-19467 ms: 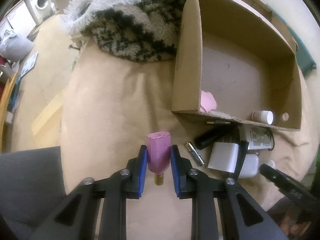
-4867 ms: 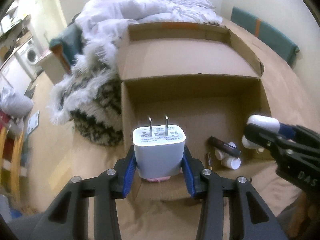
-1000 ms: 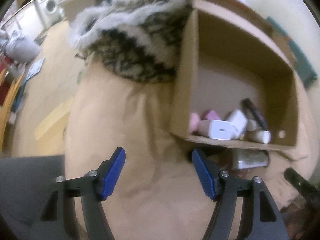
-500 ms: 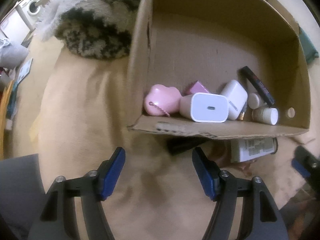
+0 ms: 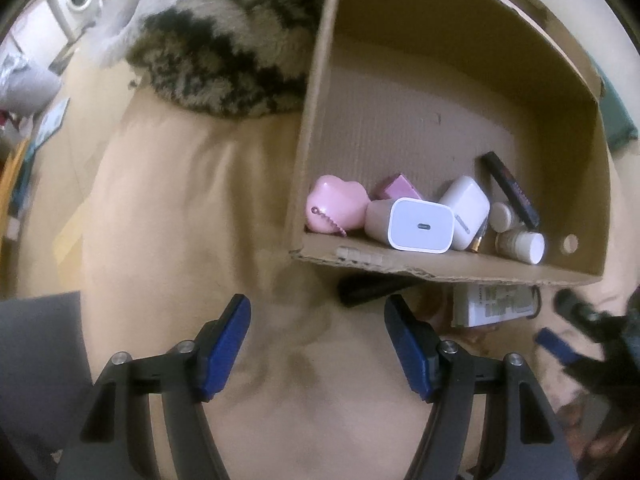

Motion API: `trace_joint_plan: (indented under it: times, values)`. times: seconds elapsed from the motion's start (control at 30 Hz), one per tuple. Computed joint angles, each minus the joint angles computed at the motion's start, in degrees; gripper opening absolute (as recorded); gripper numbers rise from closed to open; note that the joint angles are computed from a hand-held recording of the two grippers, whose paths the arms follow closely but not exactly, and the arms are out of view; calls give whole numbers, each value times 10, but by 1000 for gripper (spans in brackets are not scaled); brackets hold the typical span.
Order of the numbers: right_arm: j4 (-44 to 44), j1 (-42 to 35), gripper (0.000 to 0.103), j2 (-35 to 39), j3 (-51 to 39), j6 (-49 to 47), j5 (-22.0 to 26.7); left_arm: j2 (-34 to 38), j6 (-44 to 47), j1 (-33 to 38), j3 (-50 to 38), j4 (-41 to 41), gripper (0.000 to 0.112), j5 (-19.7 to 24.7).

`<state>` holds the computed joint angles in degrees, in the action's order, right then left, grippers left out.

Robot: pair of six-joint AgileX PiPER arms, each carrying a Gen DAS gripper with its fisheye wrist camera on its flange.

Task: Organize rigid objects
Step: 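Grasp the white rectangular device with the right tool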

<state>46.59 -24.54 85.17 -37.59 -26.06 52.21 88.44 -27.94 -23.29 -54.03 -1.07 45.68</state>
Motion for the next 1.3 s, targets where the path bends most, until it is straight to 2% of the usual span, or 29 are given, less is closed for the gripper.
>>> trace_joint_plan:
  times: [0.03,0.07,0.13,0.23,0.33,0.47,0.5,0.53,0.57,0.63,0.73,0.8,0.9,0.97,1.0,1.07,1.13,1.23,1.3]
  values:
    - [17,-8,78,10,2,-18,6,-1,10,6,-3,-10,66,3]
    - [36,-17,66,22,4,-36,13,-4,16,9,-2,-18,66,1]
    - [69,-31,62,36,14,-58,8,-11,23,10,-5,-22,66,0]
    - [137,-62,62,67,44,-90,5,-21,15,4,-12,-4,66,3]
    - [242,-93,63,85,94,-162,-1,-24,26,10,-13,-13,66,6]
    - [329,-85,62,52,150,-220,-39,-23,27,14,-18,-16,66,10]
    - [343,-78,57,42,158,-228,-48,-26,31,17,-16,-19,66,11]
    - [345,-70,36,28,165,-222,-64,-29,22,9,-16,-16,66,12]
    - [346,-66,33,22,173,-215,-71,-31,18,7,-14,-13,66,10]
    - [371,-84,29,25,194,-239,-47,-32,10,5,-12,-6,66,8]
    - [309,-79,26,-48,194,-186,-63,-42,14,13,-7,-15,66,7]
    - [228,-63,25,-114,182,-111,-77,-48,16,13,-6,-15,66,4]
    - [113,-74,24,-189,155,-20,-39,-53,15,9,-8,-11,66,9]
    - [50,-88,24,-210,131,20,9,-55,19,11,-7,-18,66,8]
    - [26,-105,23,-219,120,26,35,-57,22,12,-6,-21,66,9]
    - [-33,-96,23,-238,84,58,59,-63,26,15,-4,-25,66,8]
    - [-74,-98,22,-256,55,44,77,-67,28,17,-6,-25,66,10]
    - [-157,-29,21,-264,-7,85,94,-69,29,19,-8,-27,66,13]
    - [-235,72,21,-259,-47,126,88,-70,26,19,-8,-27,66,13]
